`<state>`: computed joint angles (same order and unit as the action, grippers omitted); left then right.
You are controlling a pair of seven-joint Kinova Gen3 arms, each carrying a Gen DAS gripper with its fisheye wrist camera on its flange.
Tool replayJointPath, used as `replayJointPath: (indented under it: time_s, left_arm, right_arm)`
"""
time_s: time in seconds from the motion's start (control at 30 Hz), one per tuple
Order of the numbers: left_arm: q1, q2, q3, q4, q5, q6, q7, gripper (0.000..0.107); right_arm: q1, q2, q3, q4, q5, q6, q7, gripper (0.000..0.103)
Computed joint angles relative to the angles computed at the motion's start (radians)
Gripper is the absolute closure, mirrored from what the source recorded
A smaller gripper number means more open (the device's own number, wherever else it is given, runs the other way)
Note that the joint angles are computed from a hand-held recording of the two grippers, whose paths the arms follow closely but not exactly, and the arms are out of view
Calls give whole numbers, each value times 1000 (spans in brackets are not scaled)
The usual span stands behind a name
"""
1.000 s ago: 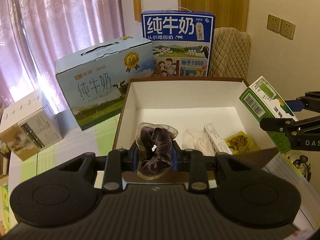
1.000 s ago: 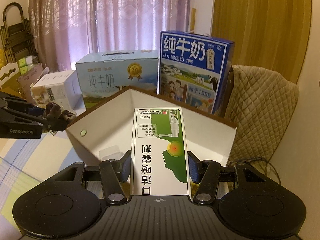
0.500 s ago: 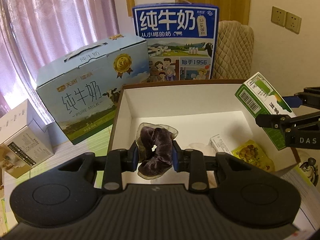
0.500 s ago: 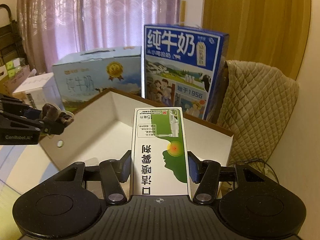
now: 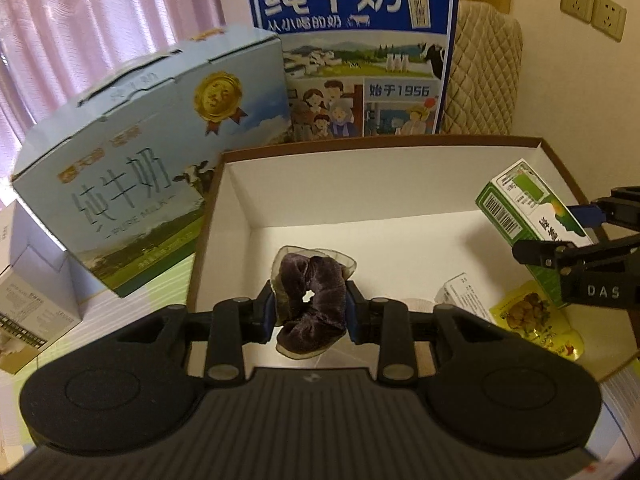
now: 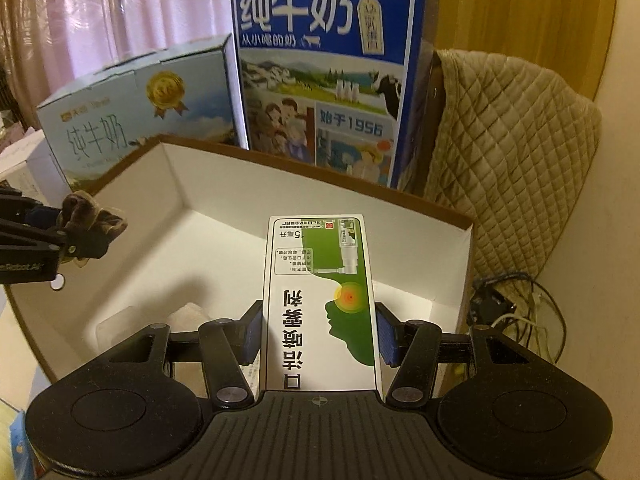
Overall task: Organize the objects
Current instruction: 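Carry the scrunchie and medicine box with both tools into the brown box, then open both tools to release the scrunchie and medicine box inside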
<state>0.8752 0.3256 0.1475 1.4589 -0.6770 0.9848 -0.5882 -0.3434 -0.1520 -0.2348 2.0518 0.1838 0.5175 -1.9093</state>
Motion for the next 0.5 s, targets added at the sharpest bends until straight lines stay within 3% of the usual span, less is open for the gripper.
replayJointPath:
  time_s: [0.5]
  left_arm:
    - [6, 99, -49, -98, 31, -3, -88, 72]
  right_arm:
    - [-1, 51, 22, -14, 23, -14, -23, 51]
